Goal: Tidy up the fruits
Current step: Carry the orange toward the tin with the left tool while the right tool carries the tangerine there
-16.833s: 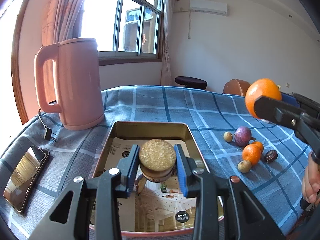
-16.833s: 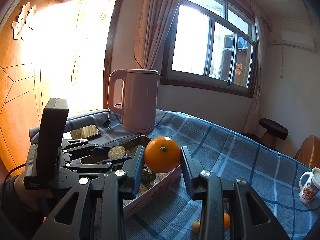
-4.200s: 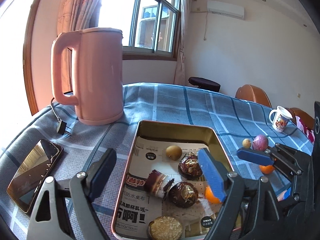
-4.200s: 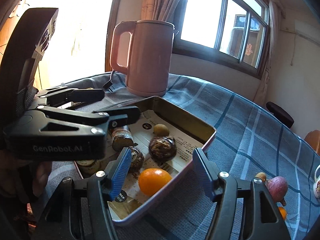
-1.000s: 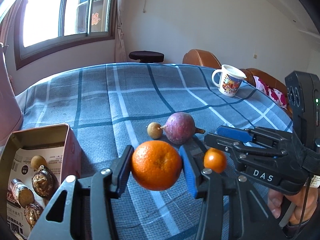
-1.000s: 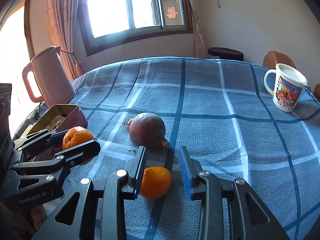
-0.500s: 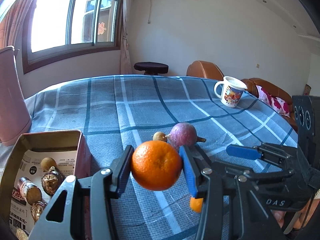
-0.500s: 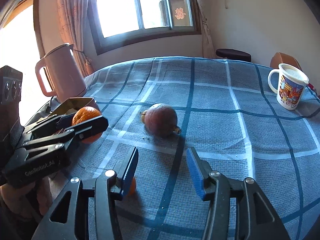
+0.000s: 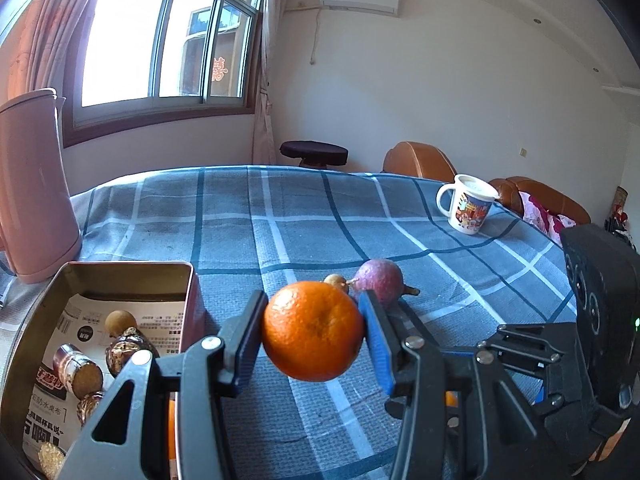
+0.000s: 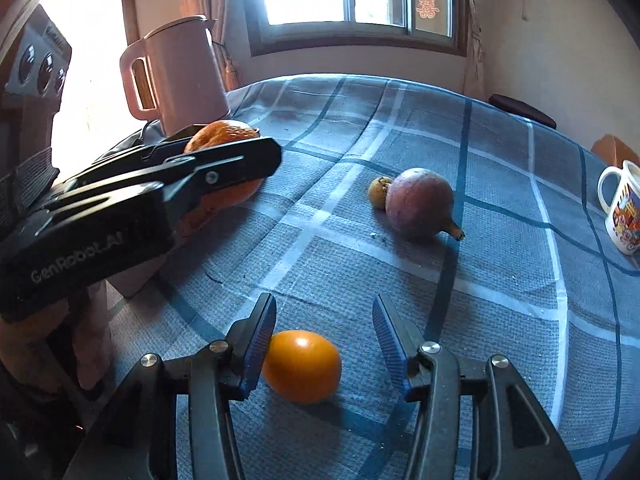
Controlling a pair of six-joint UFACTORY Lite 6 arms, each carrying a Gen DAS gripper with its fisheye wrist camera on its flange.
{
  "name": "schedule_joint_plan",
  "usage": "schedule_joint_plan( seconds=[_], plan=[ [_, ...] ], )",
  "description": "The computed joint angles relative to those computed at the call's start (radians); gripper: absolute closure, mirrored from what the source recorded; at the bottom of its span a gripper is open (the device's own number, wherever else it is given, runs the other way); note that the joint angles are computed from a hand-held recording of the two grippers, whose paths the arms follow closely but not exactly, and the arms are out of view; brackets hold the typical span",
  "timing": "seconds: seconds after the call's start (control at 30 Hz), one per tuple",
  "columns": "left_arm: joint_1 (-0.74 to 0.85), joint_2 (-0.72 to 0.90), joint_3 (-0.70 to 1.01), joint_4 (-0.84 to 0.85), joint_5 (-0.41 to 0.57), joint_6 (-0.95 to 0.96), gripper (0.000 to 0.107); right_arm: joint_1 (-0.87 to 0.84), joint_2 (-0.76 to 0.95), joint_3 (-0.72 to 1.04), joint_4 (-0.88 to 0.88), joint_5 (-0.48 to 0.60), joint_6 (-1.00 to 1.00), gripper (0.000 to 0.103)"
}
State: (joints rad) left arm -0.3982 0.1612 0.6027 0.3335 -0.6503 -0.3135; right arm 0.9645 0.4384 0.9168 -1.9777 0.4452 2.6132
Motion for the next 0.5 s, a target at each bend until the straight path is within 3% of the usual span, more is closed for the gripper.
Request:
schedule_joint_plan(
  seconds=[0.17, 0.33, 0.5],
  plan=[
    [0.000, 0.005, 0.007, 0.003, 0.007, -0.002, 0.058, -0.027, -0.046, -0.071, -0.217, -0.031, 0.213, 0.051],
    [-0.002, 0.006, 0.005, -0.006, 0.000, 0.010, 0.058, 0.024, -0.034, -0.051, -0.100, -0.024, 0.105, 0.051],
    [-0.004, 0.004, 0.003, -0.010, -0.001, 0.013, 0.058, 0.077, -0.025, -0.069, -0.084, 0.005, 0.122, 0.051]
  ],
)
